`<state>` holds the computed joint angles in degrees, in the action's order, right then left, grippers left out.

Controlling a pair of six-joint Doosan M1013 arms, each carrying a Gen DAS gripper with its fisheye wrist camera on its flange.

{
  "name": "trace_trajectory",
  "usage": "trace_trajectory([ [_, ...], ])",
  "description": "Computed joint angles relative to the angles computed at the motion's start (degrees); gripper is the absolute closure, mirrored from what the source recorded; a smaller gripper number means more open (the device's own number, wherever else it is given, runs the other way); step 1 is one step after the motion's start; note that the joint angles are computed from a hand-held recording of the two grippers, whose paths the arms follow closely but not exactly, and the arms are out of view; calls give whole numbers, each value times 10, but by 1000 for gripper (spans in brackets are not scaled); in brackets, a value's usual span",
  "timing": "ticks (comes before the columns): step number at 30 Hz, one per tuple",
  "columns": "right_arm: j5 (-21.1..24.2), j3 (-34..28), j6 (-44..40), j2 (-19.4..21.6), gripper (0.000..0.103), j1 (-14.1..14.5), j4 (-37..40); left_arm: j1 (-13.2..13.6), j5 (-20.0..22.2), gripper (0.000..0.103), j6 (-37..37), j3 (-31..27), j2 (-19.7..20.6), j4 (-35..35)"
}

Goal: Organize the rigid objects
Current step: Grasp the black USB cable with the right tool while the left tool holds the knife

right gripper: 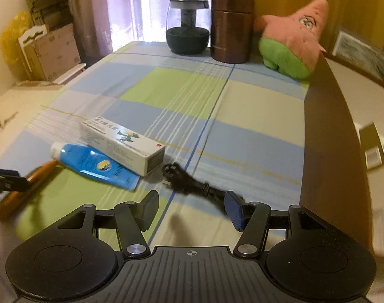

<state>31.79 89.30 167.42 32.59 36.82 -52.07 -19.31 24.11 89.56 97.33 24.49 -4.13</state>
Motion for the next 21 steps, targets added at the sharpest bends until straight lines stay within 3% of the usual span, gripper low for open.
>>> trace_trajectory([
  [4,21,-18,-36,18,48,-4,-8,-4,1,81,-28,1,-1,21],
  [9,7,-30,-161,29,49,-16,75,-4,8,74,-11,4,-2,13],
  [10,-5,-26,-170,27,53,-19,83,-4,11,74,-12,4,-2,13],
  [12,-31,-19,-219,21,82,-25,130,-3,14,71,-5,6,-3,4],
  [13,-36,-19,-249,19,88,-27,157,-2,15,71,-2,6,-3,4],
  [16,-45,-18,-309,13,91,-30,241,-2,18,65,28,9,-5,-10],
  [21,-60,-11,-323,6,91,-23,319,-4,24,56,76,11,-7,-10],
])
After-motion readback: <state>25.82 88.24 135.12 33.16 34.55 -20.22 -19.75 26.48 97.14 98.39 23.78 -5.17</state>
